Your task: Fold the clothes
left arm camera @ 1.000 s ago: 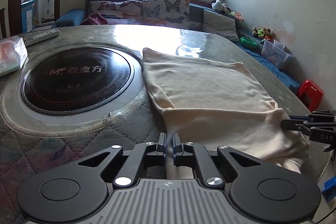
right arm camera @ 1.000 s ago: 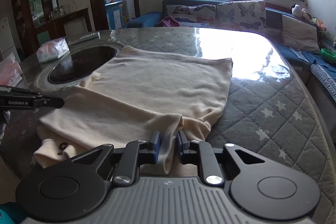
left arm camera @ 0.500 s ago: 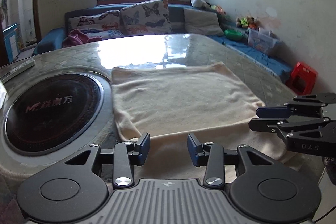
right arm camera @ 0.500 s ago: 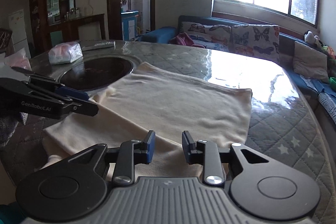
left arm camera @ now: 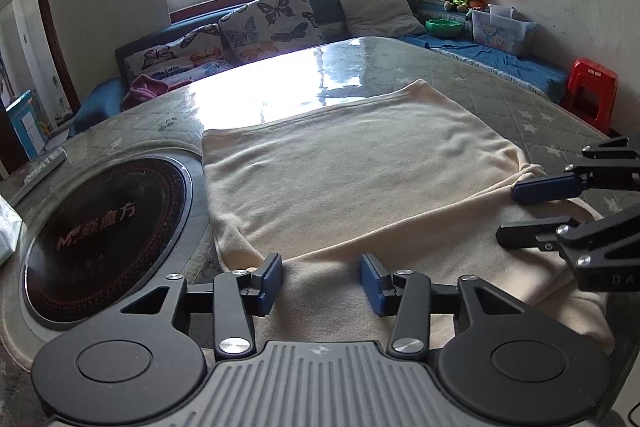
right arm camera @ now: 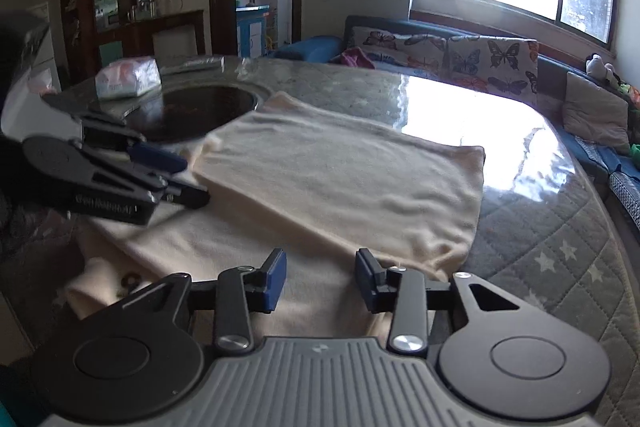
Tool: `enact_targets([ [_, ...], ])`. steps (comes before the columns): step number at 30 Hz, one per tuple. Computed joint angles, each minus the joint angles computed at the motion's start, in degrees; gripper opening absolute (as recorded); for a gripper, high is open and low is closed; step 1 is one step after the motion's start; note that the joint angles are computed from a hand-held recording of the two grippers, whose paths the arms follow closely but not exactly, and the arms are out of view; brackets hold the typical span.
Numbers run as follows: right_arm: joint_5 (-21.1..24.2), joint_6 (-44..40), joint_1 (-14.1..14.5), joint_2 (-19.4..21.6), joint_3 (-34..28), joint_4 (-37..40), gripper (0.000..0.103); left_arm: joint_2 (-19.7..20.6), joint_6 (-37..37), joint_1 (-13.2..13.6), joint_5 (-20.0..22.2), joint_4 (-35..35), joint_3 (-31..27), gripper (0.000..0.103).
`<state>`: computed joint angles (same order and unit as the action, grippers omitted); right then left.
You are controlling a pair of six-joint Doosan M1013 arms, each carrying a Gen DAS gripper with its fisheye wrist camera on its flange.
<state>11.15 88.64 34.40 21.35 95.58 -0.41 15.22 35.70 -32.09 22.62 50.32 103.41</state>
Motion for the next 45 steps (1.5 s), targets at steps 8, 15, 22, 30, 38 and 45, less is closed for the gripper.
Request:
enact_targets([
  [8, -0.8, -3.8, 0.8, -1.6, 1.6, 1.1, 0.050, -0.2, -7.4, -1.9, 3.2, 12.0, 1.1, 0.060],
  [15, -1.2, 2.4, 1.3, -1.9, 2.2, -4.2, 0.052, -0.6, -14.6, -3.6, 7.1, 20.5, 2.6, 0.070],
  [22, -0.2, 5.5, 1.2, -1.7, 2.0, -4.4, 0.057, -1.3, -14.5, -4.4, 9.6, 15.7, 2.9, 0.072],
  [30, -0.2, 4.2, 1.6, -3.1, 3.0, -2.3, 0.062, -2.7, -16.5, -5.8, 11.6, 14.8, 4.1, 0.079],
  [38, -0.3, 14.8, 2.7, -4.5, 5.2, -14.8, 0.062, -3.4, -18.7, -7.2, 13.5, 15.8, 5.6, 0.080],
  [45, -1.7, 20.9, 3.2, -5.6, 7.0, -19.5, 0.062, -3.8, -20.4, -8.2, 14.6, 17.0, 6.6, 0.080],
])
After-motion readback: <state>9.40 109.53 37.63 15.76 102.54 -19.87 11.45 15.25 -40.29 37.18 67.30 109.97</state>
